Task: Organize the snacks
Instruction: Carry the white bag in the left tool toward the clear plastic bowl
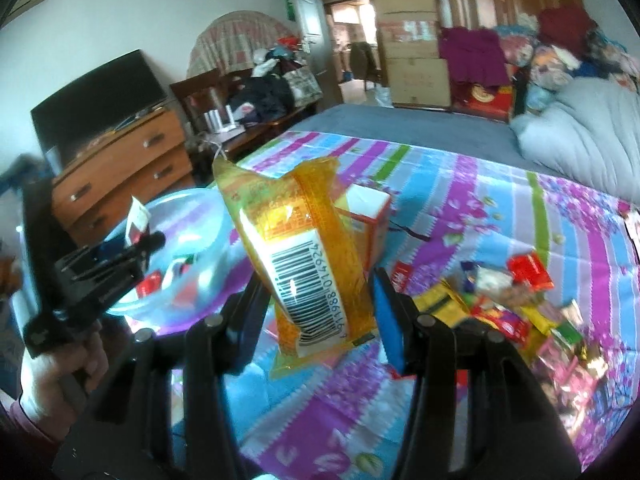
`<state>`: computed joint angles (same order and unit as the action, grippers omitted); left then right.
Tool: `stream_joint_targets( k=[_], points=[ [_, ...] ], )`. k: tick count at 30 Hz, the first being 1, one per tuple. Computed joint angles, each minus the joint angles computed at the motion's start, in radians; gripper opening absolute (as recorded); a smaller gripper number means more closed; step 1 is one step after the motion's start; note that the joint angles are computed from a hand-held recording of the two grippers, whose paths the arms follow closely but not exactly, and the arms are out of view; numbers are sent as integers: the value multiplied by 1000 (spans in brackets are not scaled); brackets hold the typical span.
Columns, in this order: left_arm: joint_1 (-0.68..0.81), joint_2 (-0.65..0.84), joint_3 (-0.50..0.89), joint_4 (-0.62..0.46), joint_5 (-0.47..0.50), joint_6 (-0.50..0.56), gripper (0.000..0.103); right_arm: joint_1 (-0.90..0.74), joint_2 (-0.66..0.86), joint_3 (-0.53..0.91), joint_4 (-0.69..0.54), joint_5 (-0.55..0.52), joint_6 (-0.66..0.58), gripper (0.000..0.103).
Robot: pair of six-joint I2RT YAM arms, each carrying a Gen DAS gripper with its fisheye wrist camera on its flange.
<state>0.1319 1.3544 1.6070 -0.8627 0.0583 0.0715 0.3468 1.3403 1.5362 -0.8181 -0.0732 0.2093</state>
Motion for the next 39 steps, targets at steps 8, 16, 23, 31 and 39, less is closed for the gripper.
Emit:
stream_joint_targets(
  k=[8, 16, 23, 31, 39],
  points=[
    [103, 12, 7, -14, 77, 37, 42, 89, 68, 69, 9, 11, 34, 51],
    [77, -104, -127, -58, 103, 82, 42, 266, -62, -63, -14, 137, 138, 51],
    [68, -192, -249, -110, 103, 125, 42, 442, -171, -178, -87, 288, 245, 51],
    [100, -245, -314, -140, 106, 168, 42, 464, -193, -227, -126, 287, 296, 51],
    [153, -201, -262, -163, 158, 173, 42, 465, -193, -208, -109, 309, 265, 50]
  ],
)
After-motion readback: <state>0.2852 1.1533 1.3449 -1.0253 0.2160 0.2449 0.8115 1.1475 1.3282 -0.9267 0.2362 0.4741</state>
